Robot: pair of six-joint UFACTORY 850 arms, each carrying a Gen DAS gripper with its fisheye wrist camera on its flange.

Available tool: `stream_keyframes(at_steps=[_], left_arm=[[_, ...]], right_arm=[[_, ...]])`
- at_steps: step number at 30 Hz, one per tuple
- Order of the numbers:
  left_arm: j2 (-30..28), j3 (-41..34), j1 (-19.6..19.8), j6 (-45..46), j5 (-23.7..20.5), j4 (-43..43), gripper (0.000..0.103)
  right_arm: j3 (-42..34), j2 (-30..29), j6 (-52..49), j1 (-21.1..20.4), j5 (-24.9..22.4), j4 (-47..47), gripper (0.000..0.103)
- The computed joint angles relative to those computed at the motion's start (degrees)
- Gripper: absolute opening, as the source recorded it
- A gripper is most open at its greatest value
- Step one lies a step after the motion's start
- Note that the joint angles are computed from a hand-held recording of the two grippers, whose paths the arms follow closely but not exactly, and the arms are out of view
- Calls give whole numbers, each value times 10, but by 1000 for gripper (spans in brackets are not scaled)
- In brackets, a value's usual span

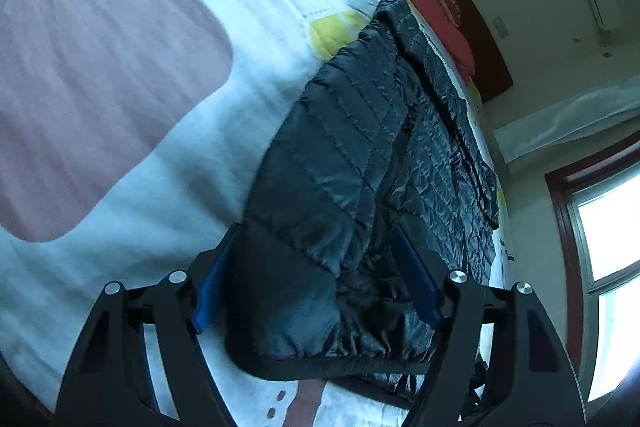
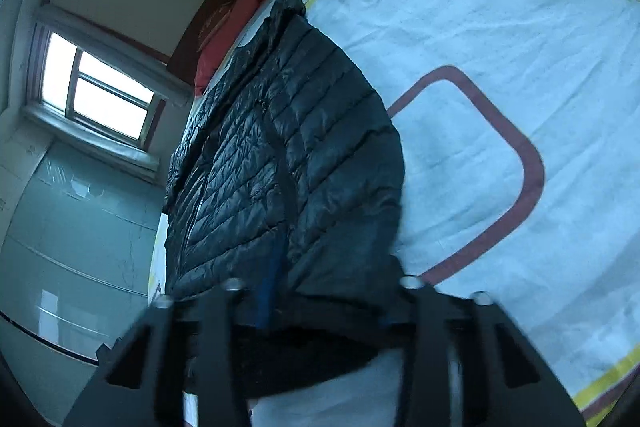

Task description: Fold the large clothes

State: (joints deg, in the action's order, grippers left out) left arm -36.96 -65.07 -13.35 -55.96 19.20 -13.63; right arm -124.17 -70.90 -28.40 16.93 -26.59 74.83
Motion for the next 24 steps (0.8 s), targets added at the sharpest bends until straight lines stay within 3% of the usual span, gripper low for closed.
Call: stream_keyframes(at_steps=[2,4,7,9,14,21,24], left_arm=[[-2,-5,-4,33,-3,-26,60],[-1,-2,-3,21,2,-13,40],[3,11,4,-35,16,28,18],[12,30,6,-59,48,41,14],[53,65,-1,-15,90,20,11],[151,133,-18,28,118,29,9],[206,165,-37,86,121,-6,9]], right_arm=[[7,2,-16,0,2,20,22],[17,8,-44,-1,3,49,18],[38,23,-102,-2,6,100,14],[57,38,-154,-1,9,143,12],[117,87,-283,-3,-12,253,10],[239,183,-415,-9,-67,353,10],[294,227,-480,-12,-86,399,10]])
